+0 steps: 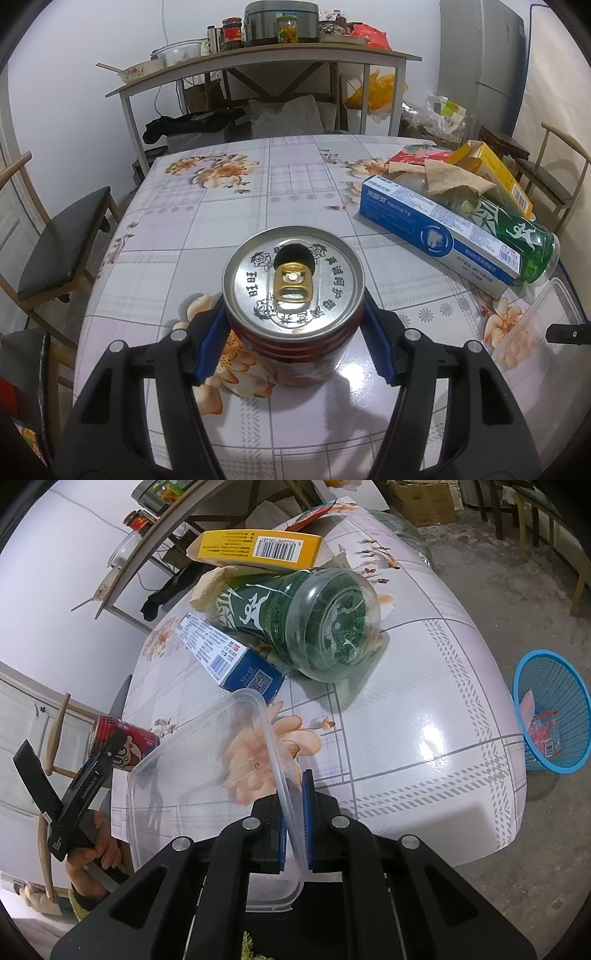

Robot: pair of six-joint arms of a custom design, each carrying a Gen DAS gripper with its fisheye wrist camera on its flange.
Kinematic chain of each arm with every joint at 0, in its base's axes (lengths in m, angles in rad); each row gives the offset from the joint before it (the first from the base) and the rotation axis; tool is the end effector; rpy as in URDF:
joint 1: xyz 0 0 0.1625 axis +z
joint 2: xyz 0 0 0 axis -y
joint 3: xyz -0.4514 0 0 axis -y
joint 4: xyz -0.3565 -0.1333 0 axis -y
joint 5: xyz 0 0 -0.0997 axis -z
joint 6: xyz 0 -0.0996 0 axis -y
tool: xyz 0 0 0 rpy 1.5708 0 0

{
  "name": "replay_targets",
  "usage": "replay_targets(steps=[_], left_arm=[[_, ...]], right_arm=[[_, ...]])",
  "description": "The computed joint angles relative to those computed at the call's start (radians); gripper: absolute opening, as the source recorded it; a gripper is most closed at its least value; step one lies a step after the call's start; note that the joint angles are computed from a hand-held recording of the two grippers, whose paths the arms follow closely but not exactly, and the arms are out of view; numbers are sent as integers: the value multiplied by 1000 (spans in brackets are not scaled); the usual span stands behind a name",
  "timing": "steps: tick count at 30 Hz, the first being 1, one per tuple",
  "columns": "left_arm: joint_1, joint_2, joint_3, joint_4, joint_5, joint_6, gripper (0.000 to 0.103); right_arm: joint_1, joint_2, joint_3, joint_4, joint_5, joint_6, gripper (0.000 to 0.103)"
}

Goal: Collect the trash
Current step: 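Lift the clear container with the right tool while the left holds the can, then carry the can and the container over the blue wastebasket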

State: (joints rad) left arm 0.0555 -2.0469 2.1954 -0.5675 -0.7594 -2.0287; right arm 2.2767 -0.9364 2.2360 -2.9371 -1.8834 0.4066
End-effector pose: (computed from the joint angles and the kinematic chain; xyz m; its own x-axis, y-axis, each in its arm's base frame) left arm -0.1120 -0.2121 0.3920 -0.6399 -0.3404 -0.6889 0.3795 0.6396 -0.6685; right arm 0.3823 -0.2902 0.0947 -0.9333 -0.2523 0.2555 -0.3029 0.9354 -0.1826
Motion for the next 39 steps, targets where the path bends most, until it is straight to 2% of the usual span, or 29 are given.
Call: replay_targets(steps=[20, 29, 34, 39], left_arm=[[-100, 75, -44, 81, -55, -85, 62], [-143, 137, -69, 83, -59, -86, 62], [-140, 190, -83, 34, -17, -42, 62], [-106, 236, -97, -129, 90, 109, 62]], right_arm=[[4, -43, 32, -46, 30, -19, 8], [-2, -106, 92, -104, 40, -26, 7], [-14, -170, 145, -145, 34, -19, 7], [-44, -283, 218, -201, 2, 2, 7]])
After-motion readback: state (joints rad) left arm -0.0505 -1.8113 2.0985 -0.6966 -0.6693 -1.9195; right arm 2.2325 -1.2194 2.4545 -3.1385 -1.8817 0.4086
